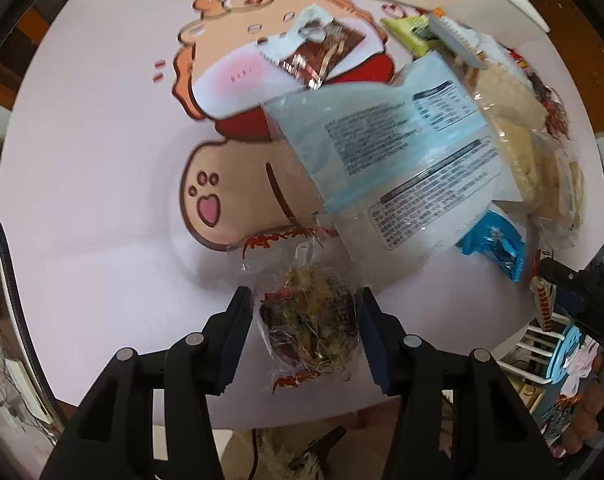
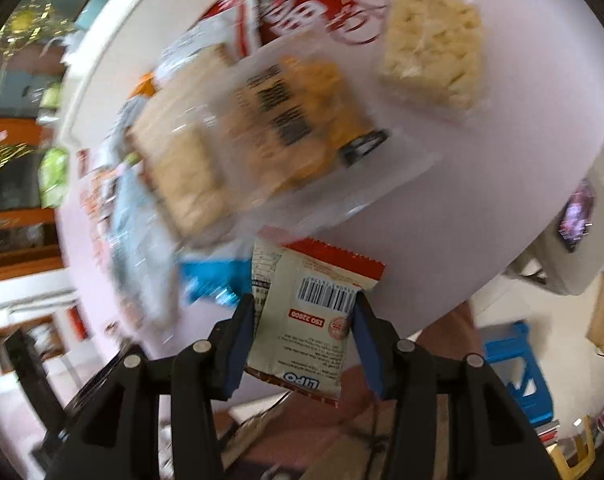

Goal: Organize snacks
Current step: 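Carry the nut bag and biscuit over the white tray with both tools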

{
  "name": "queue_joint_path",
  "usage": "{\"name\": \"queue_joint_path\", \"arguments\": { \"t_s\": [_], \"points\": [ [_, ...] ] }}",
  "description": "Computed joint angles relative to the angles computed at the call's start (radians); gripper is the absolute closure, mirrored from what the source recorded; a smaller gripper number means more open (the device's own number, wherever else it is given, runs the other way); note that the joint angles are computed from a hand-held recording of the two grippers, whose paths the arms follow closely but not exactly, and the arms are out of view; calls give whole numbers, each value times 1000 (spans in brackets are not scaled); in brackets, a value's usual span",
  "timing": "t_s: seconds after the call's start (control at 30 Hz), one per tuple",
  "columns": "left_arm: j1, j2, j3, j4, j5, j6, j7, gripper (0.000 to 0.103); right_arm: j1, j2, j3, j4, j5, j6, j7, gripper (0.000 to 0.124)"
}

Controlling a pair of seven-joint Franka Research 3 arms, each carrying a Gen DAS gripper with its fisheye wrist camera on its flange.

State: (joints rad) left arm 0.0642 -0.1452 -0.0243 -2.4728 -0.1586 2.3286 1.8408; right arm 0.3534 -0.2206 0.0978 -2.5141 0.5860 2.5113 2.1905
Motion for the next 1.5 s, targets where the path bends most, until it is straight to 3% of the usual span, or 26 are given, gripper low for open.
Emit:
{"name": "queue_joint_path", "arguments": {
  "t_s": [0.1, 0.23, 0.47, 0.63, 0.8, 1.03, 1.2, 1.5],
  "points": [
    [-6, -32, 4, 13, -14, -18, 34, 52, 15, -32, -19, 0, 67, -3, -82, 76],
    [-20, -63, 14, 54, -36, -37, 74, 52, 3, -69, -11, 29, 25, 11, -107, 76],
    [-57, -105, 33, 136, -136, -24, 155, 52, -65, -65, 0, 156, -196, -2, -123, 76],
    [-78, -69, 23, 227, -181, 35, 181, 52, -113, 31, 9, 342, -388, -10, -111, 76],
    [-81, 37, -12, 375, -174, 110, 142, 52, -132, 197, -5, 561, -565, -5, -90, 75],
    [-63, 251, -77, 629, -103, 177, 5, 52, -106, 483, -84, 883, -635, -74, -91, 75],
    [-68, 420, -100, 814, 42, 176, -128, 51, -94, 635, -126, 1058, -625, -148, -102, 74],
    [-81, 624, -122, 1033, 200, 128, -268, 50, -83, 757, -159, 1211, -637, -208, -117, 73]
  ]
}}
